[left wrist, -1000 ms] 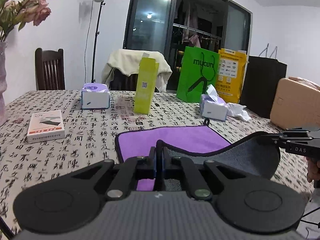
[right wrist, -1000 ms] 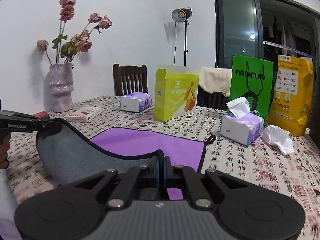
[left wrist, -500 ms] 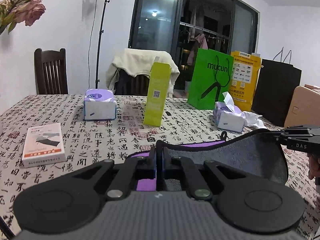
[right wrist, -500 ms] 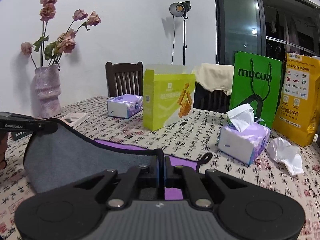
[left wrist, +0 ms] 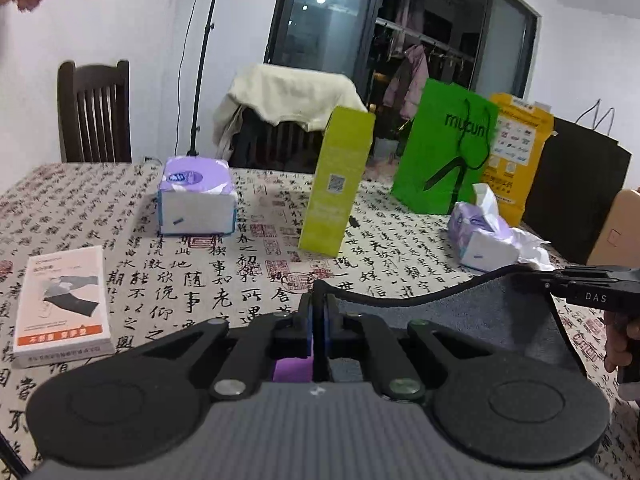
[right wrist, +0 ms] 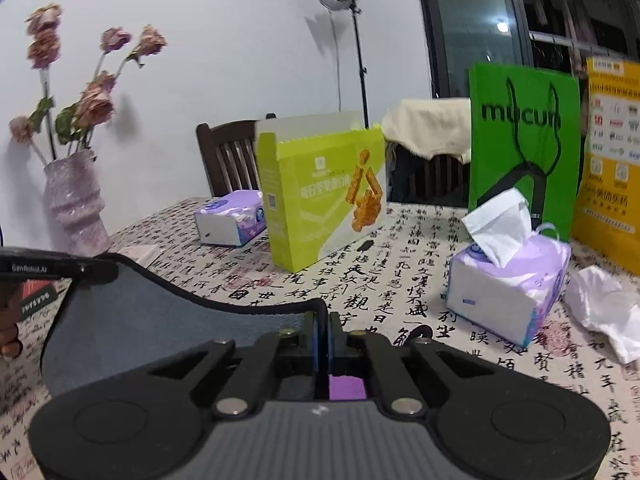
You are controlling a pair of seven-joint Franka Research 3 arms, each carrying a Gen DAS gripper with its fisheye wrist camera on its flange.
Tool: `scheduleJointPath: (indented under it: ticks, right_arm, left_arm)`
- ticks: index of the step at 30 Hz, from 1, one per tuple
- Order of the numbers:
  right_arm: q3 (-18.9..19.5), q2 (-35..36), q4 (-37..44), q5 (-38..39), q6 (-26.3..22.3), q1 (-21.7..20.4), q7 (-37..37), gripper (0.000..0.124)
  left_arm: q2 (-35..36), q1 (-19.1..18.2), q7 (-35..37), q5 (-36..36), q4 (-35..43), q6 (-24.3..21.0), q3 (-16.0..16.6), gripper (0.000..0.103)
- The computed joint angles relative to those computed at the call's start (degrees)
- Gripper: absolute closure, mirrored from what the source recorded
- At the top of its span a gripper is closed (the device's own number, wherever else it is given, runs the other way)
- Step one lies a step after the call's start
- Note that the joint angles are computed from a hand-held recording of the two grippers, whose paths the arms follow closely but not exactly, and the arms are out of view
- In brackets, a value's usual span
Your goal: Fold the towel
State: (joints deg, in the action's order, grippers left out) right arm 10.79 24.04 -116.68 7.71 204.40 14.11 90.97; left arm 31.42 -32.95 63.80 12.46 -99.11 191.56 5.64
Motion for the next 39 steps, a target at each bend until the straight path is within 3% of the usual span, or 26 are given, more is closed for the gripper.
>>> scheduleJointPath:
  ticks: [4, 7, 10, 13, 15, 17, 21, 26, 29, 32, 36, 39]
  right_arm:
    - [0.17, 2.93, 4.34, 0.36, -3.77, -0.83, 0.88, 0.12]
    - [-1.62, 4.73, 6.76, 2.82, -5.82, 1.13, -0.37, 0.119]
    - [-5.6, 6.13, 8.64, 7.33, -7.64, 5.29, -2.23, 0.115]
    - [-12.28, 7.22, 10.3, 13.0, -10.6, 11.58, -3.36, 0.109]
    - [-13.63, 7.7, 10.79, 14.78, -11.53, 12.8, -3.8, 0.102]
    - [-11.48, 7.59, 10.62, 14.81, -11.25, 10.86, -4.05, 0.099]
    - [-12.96, 7.13, 10.24, 15.95, -10.8, 12.61, -5.22, 0.089]
    - [-12.19, 5.32, 8.64, 16.55, -9.82, 12.78, -6.66, 0.087]
    - [-11.58, 3.61, 6.7, 17.01, -8.42, 12.87, -7.66, 0.082]
    - [-12.09, 1.84, 4.54, 18.61, -6.95, 14.18, -8.99, 0.073]
    - [-13.16, -0.15, 2.02, 21.28, -5.5, 16.52, -12.22, 0.068]
    - [-12.74, -1.26, 0.65, 23.46, -4.47, 17.07, -13.92, 0.058]
  left_arm:
    - [3.64, 5.1, -0.14, 1.47, 5.12, -2.85, -5.32, 0.097]
    - [6.54, 8.38, -1.29, 2.29, 9.1, -6.94, -8.79, 0.097]
    - [8.31, 11.54, -1.85, 3.24, 11.08, -9.88, -12.16, 0.094]
    - [8.62, 12.33, -3.35, 3.82, 11.06, -10.57, -12.43, 0.092]
    - [8.17, 11.87, -4.58, 4.39, 10.61, -10.88, -11.49, 0.086]
    - [7.38, 11.3, -5.75, 5.15, 9.67, -10.22, -10.44, 0.072]
    - [5.35, 10.4, -7.02, 6.92, 7.11, -8.54, -9.11, 0.066]
    - [2.3, 7.04, -8.7, 8.47, 3.32, -6.47, -5.39, 0.049]
    - [0.37, 6.81, -8.77, 9.05, 1.1, -5.86, -5.34, 0.045]
    - [-1.59, 4.36, -9.45, 9.36, -1.38, -4.73, -2.63, 0.039]
    - [-3.97, -0.83, -10.77, 9.19, -4.52, -4.17, 2.86, 0.03]
    - [-4.98, -9.21, -12.21, 8.85, -6.81, -3.45, 11.77, 0.022]
